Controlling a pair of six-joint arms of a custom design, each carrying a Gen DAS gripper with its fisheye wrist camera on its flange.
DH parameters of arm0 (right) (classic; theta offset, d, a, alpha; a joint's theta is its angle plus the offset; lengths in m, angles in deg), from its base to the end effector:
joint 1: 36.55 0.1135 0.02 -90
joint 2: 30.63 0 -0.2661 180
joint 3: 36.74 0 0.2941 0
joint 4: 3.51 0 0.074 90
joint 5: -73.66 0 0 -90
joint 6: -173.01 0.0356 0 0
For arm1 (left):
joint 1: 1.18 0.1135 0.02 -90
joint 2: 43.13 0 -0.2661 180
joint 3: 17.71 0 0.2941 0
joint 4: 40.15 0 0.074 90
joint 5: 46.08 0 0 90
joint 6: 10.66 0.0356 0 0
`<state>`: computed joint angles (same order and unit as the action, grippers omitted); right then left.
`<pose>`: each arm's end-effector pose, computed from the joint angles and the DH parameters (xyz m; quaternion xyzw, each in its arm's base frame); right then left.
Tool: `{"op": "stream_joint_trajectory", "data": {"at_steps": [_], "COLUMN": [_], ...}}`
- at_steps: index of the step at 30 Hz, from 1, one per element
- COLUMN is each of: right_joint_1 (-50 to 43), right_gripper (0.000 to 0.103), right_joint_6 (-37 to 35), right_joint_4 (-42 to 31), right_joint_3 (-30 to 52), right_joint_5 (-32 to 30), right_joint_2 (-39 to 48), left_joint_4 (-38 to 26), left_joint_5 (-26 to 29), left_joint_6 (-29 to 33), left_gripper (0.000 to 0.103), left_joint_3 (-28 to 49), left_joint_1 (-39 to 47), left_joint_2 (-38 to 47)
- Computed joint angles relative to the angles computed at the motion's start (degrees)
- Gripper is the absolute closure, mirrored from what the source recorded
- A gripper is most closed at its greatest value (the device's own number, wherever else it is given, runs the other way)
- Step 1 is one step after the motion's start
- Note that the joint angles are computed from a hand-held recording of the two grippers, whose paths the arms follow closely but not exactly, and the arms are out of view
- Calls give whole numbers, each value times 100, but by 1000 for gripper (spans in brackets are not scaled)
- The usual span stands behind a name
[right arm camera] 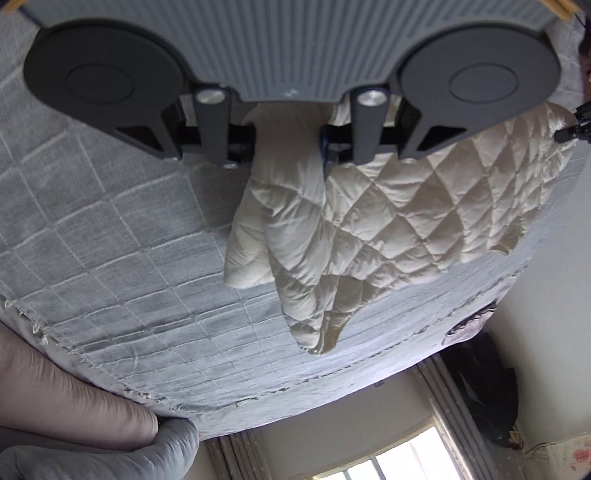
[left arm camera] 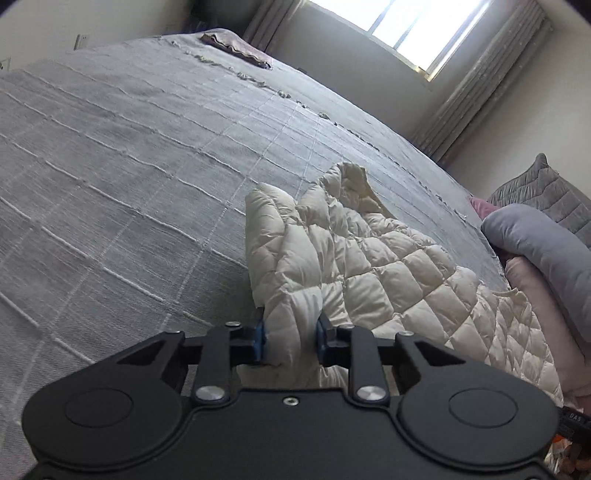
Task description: Fold large clothes
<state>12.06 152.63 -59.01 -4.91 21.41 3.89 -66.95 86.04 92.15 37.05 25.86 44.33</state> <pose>0.1145 0.0969 0.1637 0.2531 0.8786 0.0628 0.4001 0.2840 0.1181 0.1339 -0.0177 0.9051 -0.2423 0.3489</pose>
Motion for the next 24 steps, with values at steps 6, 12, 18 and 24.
{"op": "stream_joint_trajectory", "data": {"at_steps": [6, 12, 18, 24], "right_joint_1": [1662, 2219, 2303, 2023], "right_gripper": [71, 39, 27, 24], "right_joint_6": [1528, 2741, 2896, 1396], "right_joint_4": [-1056, -1852, -2178, -902], "right_joint_3": [295, 658, 1262, 1813], "right_joint_5": [415, 967, 1615, 1796], "right_joint_2": [370, 1298, 2014, 2893], "left_joint_4": [-1518, -917, -747, -854], "left_joint_5": [390, 167, 338, 445], "left_joint_6": [1705, 1872, 1555, 1456], "left_gripper": [71, 22, 14, 14], "left_joint_3": [373, -45, -245, -212], "left_joint_1": [929, 1217, 1216, 1164], "left_joint_2": [184, 140, 328, 519]}}
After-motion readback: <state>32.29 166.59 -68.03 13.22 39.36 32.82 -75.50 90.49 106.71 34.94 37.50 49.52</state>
